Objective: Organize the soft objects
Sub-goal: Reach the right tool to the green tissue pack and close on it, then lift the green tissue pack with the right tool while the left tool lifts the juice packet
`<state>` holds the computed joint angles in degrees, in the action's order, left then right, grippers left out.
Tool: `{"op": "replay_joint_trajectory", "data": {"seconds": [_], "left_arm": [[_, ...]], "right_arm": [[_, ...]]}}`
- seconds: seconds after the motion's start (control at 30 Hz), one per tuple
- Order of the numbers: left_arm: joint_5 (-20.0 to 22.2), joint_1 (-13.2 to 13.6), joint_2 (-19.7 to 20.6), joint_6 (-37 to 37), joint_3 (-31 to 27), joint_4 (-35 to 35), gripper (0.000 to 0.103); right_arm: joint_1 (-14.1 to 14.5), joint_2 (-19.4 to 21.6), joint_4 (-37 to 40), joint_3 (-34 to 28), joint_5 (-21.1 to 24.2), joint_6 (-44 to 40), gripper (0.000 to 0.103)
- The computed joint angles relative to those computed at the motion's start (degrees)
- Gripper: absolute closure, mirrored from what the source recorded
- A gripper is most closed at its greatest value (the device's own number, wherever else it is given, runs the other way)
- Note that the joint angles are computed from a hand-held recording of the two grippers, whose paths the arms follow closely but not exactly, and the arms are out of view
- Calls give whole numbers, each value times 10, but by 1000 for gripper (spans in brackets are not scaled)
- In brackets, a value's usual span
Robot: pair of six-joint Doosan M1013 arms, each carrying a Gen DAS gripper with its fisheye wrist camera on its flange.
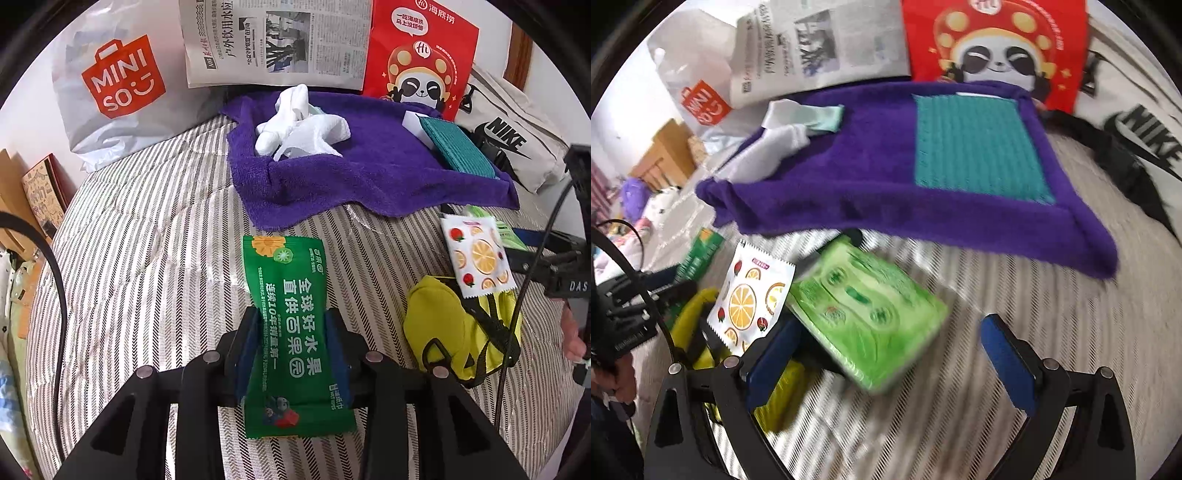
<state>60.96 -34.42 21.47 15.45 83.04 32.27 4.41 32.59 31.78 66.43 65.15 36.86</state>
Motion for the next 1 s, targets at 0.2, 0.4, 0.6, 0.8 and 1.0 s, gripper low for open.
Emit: {"op": "replay_joint_trajectory", "data": {"seconds": [0.2,0.4,0.6,0.8,1.0], "left_arm": [[1,0,1,1,0,1,67],[2,0,1,-2,-1,2,67],[5,1,5,8,-7,-4,63],[-2,1,2,11,-2,-3,66],[-45,8,-17,-16,20,-21,79]], "right_arm": [[5,-10,-2,14,-25,-29,39],[-16,-35,-25,38,-71,13,39],[-17,-34,-59,44,-84,33,39],[-11,-40,-69,61,-114,34,39],[-13,-38,-43,42,-83,51,40]]}}
